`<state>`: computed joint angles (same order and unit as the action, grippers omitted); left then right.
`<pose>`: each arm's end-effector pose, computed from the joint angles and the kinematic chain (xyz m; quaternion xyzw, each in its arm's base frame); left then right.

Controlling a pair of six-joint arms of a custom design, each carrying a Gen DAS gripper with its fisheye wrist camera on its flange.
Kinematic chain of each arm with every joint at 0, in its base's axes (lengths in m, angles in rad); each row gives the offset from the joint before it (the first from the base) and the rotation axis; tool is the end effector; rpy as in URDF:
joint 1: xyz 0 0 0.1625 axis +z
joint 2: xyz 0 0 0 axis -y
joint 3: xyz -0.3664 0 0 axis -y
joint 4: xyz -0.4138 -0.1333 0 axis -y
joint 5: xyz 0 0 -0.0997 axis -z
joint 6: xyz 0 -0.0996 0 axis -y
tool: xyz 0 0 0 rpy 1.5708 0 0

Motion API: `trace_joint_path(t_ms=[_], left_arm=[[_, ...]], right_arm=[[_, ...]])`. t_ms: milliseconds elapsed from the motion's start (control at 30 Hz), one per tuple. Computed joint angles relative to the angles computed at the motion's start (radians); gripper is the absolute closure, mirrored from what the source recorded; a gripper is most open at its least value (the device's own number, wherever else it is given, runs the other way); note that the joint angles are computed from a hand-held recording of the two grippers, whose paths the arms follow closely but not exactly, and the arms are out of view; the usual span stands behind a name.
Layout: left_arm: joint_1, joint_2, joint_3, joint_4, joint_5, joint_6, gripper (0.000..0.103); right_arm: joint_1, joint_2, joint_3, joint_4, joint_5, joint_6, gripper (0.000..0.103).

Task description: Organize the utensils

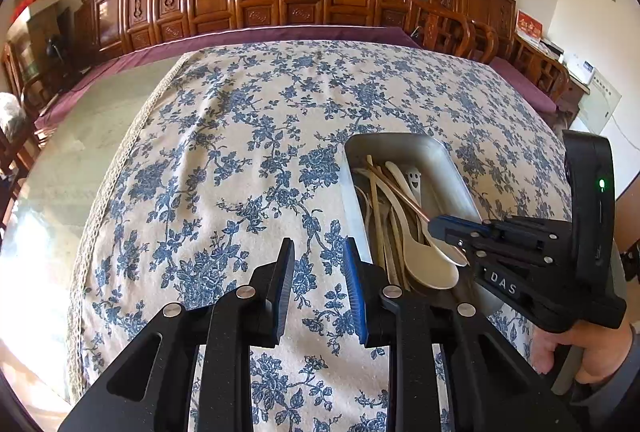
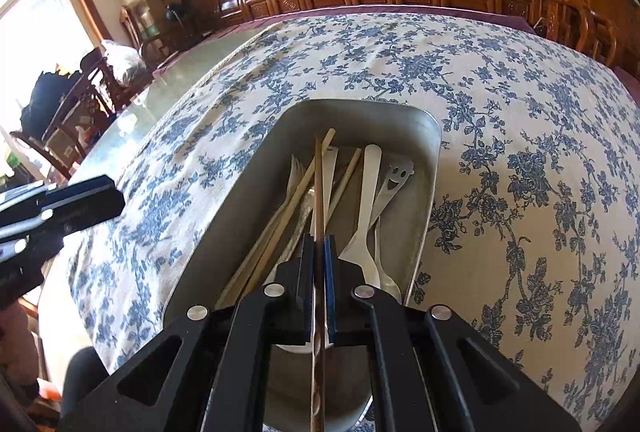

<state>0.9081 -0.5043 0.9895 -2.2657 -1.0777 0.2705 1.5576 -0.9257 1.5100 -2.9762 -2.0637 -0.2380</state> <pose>-0.3515 -0.7437 0.0815 0.4110 0.8728 -0.1468 0.2183 0.0770 -0.6987 0.2402 0.0030 -0.8945 0.3560 0.2704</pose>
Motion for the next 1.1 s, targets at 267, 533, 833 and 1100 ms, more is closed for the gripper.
trace_joint_path(t_ms=[267, 533, 833, 1100], left_arm=[[0.0, -0.008, 0.009, -0.001, 0.001, -0.008, 0.08], [-0.006, -0.019, 0.025, -0.012, -0.001, -0.003, 0.08], [-0.025, -0.042, 0.072, -0.049, 0.001, -0.025, 0.077], [-0.057, -0.097, 0.166, -0.103, -0.002, -0.032, 0.069]], right_arm=[[0.005, 0.03, -0.029, 0.001, 0.009, -0.005, 0.096], [0.005, 0.018, -0.001, -0.03, 0.012, -0.055, 0.096], [0.024, -0.066, 0.093, -0.111, -0.004, -0.112, 0.096], [0.054, -0.181, 0.228, -0.205, -0.021, -0.14, 0.095]])
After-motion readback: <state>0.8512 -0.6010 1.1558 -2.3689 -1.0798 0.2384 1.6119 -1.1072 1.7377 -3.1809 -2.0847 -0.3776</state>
